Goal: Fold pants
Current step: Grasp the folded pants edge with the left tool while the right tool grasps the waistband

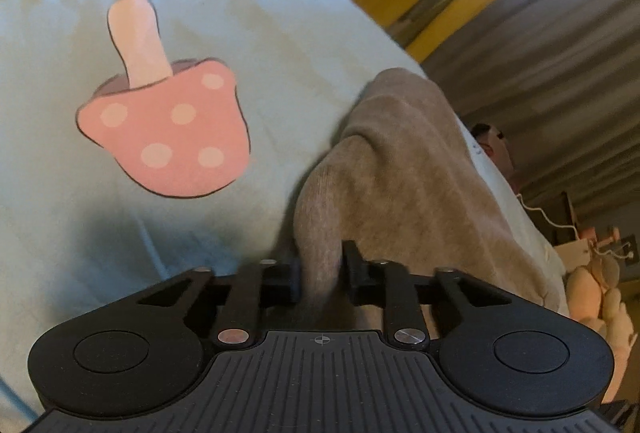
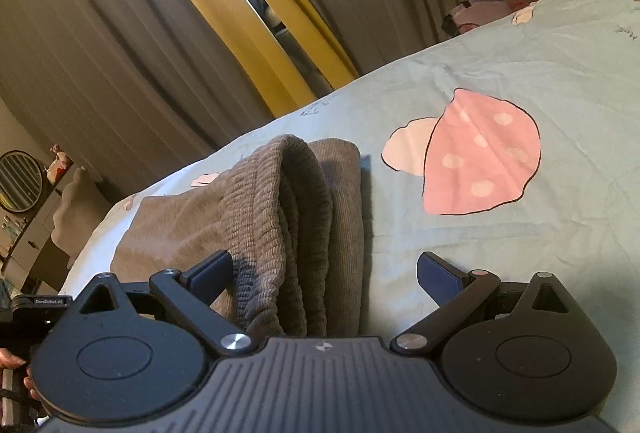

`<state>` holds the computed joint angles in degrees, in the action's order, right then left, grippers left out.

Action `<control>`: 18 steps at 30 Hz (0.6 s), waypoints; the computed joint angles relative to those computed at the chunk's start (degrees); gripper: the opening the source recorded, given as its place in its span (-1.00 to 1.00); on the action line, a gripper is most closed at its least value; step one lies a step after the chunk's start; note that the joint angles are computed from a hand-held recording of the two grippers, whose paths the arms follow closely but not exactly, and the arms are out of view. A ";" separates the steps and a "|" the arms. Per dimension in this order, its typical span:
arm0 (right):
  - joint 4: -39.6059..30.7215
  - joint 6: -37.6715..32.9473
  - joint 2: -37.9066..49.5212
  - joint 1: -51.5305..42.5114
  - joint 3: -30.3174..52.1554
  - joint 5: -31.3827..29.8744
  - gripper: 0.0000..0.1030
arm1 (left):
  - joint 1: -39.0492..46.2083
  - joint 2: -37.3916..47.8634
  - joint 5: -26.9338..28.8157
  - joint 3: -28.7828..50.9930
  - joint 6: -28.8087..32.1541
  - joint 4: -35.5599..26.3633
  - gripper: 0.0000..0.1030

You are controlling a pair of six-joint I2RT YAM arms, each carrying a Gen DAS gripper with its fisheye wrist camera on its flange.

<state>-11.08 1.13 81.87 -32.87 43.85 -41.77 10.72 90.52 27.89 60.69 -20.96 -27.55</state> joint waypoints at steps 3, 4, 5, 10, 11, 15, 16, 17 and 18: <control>-0.38 -0.19 -0.15 -0.14 0.08 0.06 0.92 | -0.35 -3.09 -2.83 -0.18 3.80 -2.91 -0.66; -0.73 -0.41 -0.04 -0.28 0.22 -0.33 0.92 | -0.38 -3.87 -4.19 -0.20 6.01 -4.08 -0.66; -1.09 -0.46 0.22 -0.22 0.48 -0.42 0.92 | -0.16 -4.12 -4.67 -0.08 7.55 -4.59 -0.66; -1.81 -0.65 1.78 -0.24 1.27 -1.33 0.92 | 1.04 -5.36 -3.95 -1.06 6.75 -4.99 -0.61; -2.07 -0.53 2.13 -0.29 1.52 -1.41 0.92 | 0.26 -5.90 -5.55 -1.17 6.82 -5.12 -0.46; -2.99 0.45 3.79 -0.85 2.58 -2.83 0.92 | -1.46 -5.34 -6.73 0.26 8.09 -7.34 0.10; -3.69 0.60 4.60 -1.10 3.20 -3.70 0.92 | -1.51 -5.29 -6.09 0.58 8.36 -8.04 0.25; -4.82 0.62 5.59 -1.41 4.03 -4.96 0.92 | -1.79 -4.96 -5.77 0.63 8.25 -7.75 0.28; -6.20 0.51 6.58 -1.71 4.89 -6.28 0.92 | -1.85 -4.77 -5.49 0.78 8.43 -7.81 0.28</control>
<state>-17.28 1.64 88.45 -34.57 48.74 -48.05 8.87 85.75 22.40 61.47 -12.54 -35.36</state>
